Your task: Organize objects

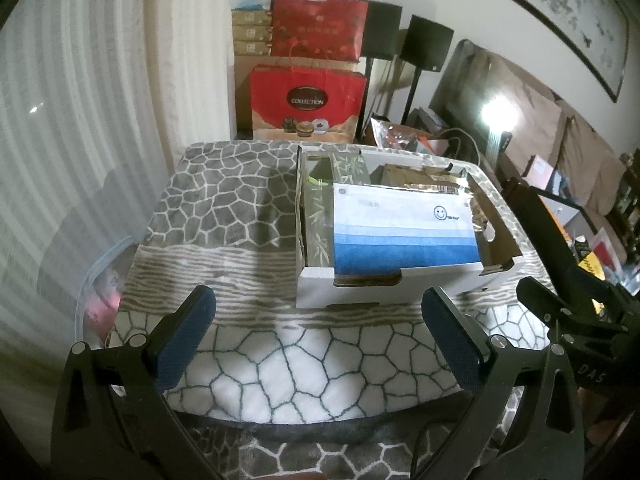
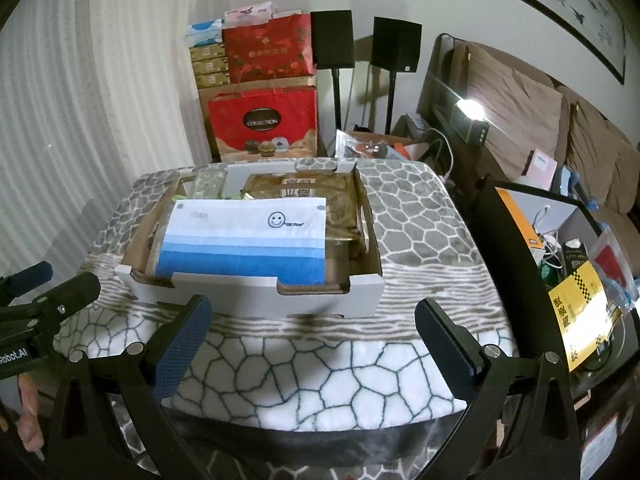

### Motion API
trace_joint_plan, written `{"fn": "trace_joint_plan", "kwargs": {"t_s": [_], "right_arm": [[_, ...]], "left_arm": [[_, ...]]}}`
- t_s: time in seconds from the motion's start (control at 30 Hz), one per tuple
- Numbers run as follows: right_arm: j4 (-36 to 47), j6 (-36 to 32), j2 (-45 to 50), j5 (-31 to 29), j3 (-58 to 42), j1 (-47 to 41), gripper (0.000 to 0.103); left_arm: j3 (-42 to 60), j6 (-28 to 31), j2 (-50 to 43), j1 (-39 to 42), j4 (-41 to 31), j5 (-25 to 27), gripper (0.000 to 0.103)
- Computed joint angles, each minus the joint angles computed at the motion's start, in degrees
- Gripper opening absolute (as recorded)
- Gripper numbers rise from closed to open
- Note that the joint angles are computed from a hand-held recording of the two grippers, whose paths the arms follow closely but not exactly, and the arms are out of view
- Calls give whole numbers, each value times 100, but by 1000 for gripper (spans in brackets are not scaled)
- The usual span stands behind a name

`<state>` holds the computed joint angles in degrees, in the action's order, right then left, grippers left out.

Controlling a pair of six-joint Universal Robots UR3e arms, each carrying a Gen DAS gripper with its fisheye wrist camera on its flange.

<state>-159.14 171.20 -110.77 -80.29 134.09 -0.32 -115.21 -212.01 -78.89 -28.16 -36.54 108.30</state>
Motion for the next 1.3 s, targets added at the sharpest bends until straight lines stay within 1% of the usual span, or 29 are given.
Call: {"fn": "trace_joint_plan", "kwargs": {"t_s": [0.73,1.3], "right_arm": [[-22,27,40,-35,-9,36,102],[-32,25,26,-45,7,37,102]], "left_arm": [[-12,59,0,67,0,-72,103],[33,-31,-45,-18,-25,-24,103]]}}
